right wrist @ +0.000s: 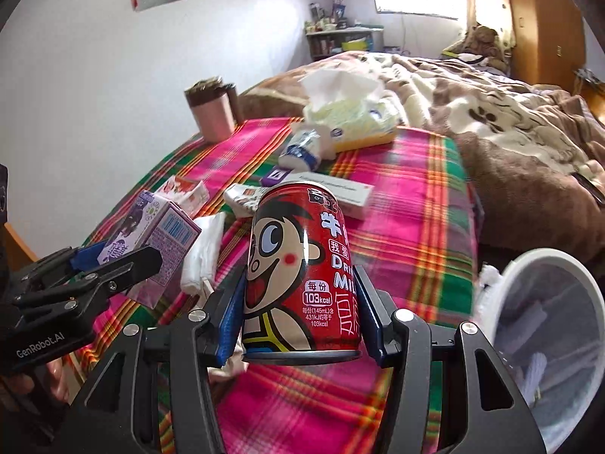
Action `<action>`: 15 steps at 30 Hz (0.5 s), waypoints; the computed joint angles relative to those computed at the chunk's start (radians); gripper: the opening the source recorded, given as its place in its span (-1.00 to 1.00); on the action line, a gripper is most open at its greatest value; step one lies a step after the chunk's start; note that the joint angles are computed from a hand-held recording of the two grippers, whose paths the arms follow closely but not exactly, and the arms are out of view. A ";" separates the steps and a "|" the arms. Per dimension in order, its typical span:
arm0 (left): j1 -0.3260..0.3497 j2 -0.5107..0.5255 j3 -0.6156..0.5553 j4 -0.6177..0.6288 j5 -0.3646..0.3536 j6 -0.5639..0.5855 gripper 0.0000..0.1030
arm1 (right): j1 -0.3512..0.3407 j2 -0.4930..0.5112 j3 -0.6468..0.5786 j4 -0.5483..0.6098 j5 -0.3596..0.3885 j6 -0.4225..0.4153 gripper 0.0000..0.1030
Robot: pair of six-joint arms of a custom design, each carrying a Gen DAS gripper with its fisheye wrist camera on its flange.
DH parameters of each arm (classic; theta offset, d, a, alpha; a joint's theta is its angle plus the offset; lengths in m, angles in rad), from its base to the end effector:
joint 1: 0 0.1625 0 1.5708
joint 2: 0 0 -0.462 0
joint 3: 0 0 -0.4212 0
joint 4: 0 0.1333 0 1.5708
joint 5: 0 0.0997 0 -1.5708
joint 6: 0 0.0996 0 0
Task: Collect trash
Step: 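Carry the purple carton and red can in both grippers over the wastebasket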
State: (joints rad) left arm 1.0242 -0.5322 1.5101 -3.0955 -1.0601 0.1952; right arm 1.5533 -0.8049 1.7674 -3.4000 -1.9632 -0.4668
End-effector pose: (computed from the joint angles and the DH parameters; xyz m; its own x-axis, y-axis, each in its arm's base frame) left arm -0.2415 -0.7471 0.0252 -0.7746 0.3734 -0.5104 0.6057 0.6700 -0.4291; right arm 0.0830 -0.6972 0.1663 -0.8256 -0.0166 0.5641 -0.4034 0.7164 -0.5692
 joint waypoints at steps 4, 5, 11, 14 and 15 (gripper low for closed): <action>-0.022 0.000 0.015 -0.016 -0.028 0.013 0.11 | -0.004 -0.031 0.044 -0.064 -0.018 -0.001 0.06; -0.026 0.001 0.017 -0.018 -0.033 0.014 0.11 | -0.006 -0.041 0.058 -0.087 -0.025 0.001 0.06; -0.065 0.013 0.033 -0.051 -0.067 0.054 0.11 | -0.022 -0.100 0.133 -0.190 -0.049 0.014 0.06; -0.081 0.019 0.034 -0.050 -0.098 0.061 0.11 | -0.026 -0.119 0.164 -0.257 -0.073 0.004 0.06; -0.085 0.020 0.034 -0.049 -0.101 0.062 0.11 | -0.027 -0.124 0.171 -0.270 -0.080 0.002 0.06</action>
State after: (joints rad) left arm 0.9394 -0.5120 1.5438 -3.1450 -1.1616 0.2570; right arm 1.5259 -0.9291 1.9382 -3.6704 -2.0433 -0.4652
